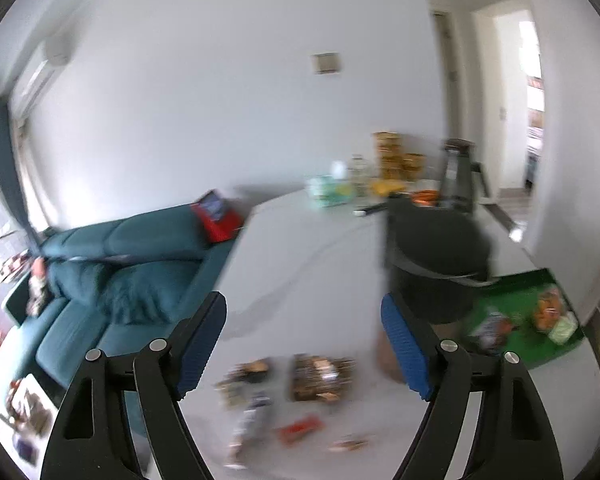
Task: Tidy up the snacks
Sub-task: 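Move both tools back over the remaining snacks on the table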
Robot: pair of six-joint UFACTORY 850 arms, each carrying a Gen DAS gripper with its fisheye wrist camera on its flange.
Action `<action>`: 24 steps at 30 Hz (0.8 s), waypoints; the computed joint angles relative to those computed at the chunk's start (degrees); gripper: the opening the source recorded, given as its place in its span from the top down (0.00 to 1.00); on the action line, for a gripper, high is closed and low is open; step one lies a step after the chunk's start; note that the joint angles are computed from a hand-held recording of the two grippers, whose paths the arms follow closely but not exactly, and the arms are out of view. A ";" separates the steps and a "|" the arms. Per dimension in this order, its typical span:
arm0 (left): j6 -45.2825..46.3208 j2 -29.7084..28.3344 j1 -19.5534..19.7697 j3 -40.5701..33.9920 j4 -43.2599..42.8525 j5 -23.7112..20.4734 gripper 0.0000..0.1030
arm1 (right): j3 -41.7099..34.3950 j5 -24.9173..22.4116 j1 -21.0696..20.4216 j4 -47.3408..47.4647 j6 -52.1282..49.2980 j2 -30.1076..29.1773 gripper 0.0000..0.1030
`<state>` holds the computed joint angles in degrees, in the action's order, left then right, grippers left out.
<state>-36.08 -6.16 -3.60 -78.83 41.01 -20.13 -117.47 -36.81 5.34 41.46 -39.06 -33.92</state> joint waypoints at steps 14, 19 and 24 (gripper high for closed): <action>31.26 -1.95 16.15 5.54 -29.43 4.22 0.27 | 4.34 0.59 11.19 -10.06 8.68 1.35 0.00; 38.94 -5.09 19.16 5.26 -36.51 2.46 0.27 | 3.86 -2.43 14.66 -11.64 9.11 -1.88 0.00; 40.96 -8.03 20.54 4.55 -37.93 0.01 0.27 | 2.42 -5.76 17.06 -13.06 8.49 -5.61 0.00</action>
